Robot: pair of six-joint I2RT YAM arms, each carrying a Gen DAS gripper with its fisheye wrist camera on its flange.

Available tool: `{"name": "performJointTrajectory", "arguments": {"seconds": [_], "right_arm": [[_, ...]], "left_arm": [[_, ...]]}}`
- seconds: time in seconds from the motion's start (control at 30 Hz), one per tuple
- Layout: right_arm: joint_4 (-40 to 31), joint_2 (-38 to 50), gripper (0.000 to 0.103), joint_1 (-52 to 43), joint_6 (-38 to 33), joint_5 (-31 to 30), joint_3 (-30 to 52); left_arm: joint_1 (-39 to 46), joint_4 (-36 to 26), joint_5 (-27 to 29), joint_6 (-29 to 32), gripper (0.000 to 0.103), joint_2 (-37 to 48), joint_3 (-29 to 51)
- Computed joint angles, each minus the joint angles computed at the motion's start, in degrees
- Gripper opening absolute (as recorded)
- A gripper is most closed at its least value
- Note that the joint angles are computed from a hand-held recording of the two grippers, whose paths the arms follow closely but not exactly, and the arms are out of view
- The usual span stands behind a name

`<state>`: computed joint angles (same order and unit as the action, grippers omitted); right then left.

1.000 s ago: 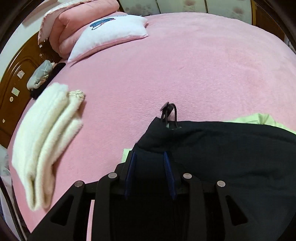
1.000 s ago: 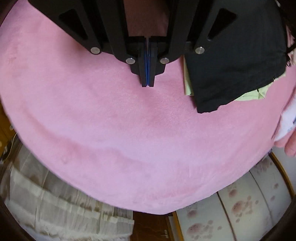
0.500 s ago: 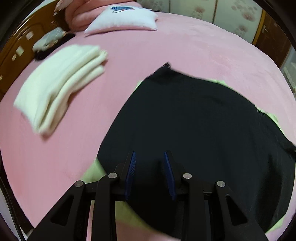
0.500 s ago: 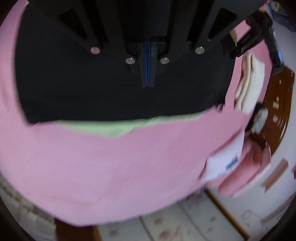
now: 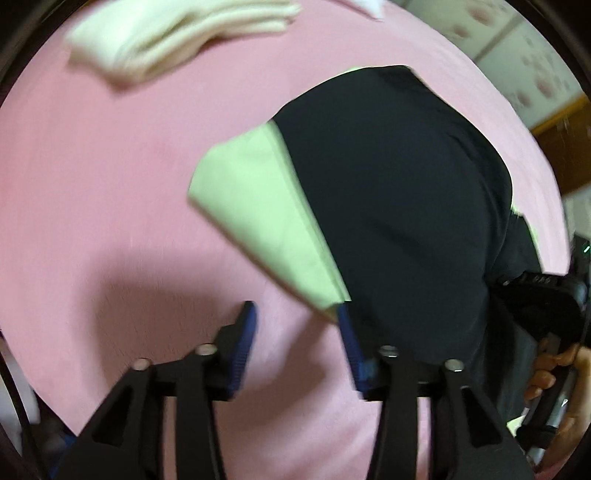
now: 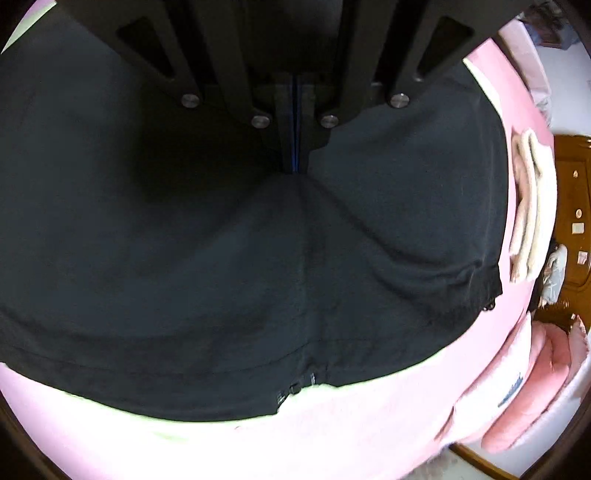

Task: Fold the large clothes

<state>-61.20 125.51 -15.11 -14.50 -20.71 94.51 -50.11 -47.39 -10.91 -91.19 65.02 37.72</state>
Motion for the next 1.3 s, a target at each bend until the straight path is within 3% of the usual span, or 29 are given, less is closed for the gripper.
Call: {"name": "performJointTrajectory", "arguments": {"seconds": [0.13, 0.37, 0.6, 0.73, 0.87, 0.9, 0.97, 1.03, 1.3], "right_arm": [[-4.79, 3.02, 0.0, 2.7, -0.17, 4.85, 5.68], [-5.03, 2.93, 0.0, 6.63, 0.26, 10.47, 7.04], [-1.56, -0.59, 0.0, 7.99, 1.82, 10.96, 1.43], [0.36, -2.19, 0.0, 8.08, 3.29, 10.33, -1.38], [0.18, -3.41, 0.0, 6.58, 1.11, 10.97, -1.85], [0.63, -3.76, 0.0, 6.6, 1.21, 10.98, -2.41], [1.5, -4.95, 0.0, 6.36, 0.74, 11.02, -3.83], [2.84, -6.43, 0.0, 6.36, 0.19, 11.09, -5.77], [9.82, -12.87, 0.0, 7.58, 0.11, 12.3, -14.77]], "left_arm": [[1.61, 4.82, -1.75, -3.12, 0.061, -8.09, -6.73], [7.38, 15.07, -1.32, -1.29, 0.069, -16.66, -16.15], [22.49, 30.93, 7.82, 15.59, 0.069, -11.96, -20.45], [27.59, 36.54, 11.74, 20.93, 0.069, -7.3, -20.26], [28.12, 37.32, 10.47, 22.08, 0.069, -3.42, -18.12], [27.95, 37.16, 9.54, 22.27, 0.067, -2.65, -17.52], [27.57, 35.56, 7.72, 22.71, 0.053, -2.73, -16.65], [27.65, 35.54, 6.97, 22.69, 0.026, -5.06, -17.33], [21.88, 33.84, 2.14, 22.67, 0.017, -13.06, -15.05]]}}
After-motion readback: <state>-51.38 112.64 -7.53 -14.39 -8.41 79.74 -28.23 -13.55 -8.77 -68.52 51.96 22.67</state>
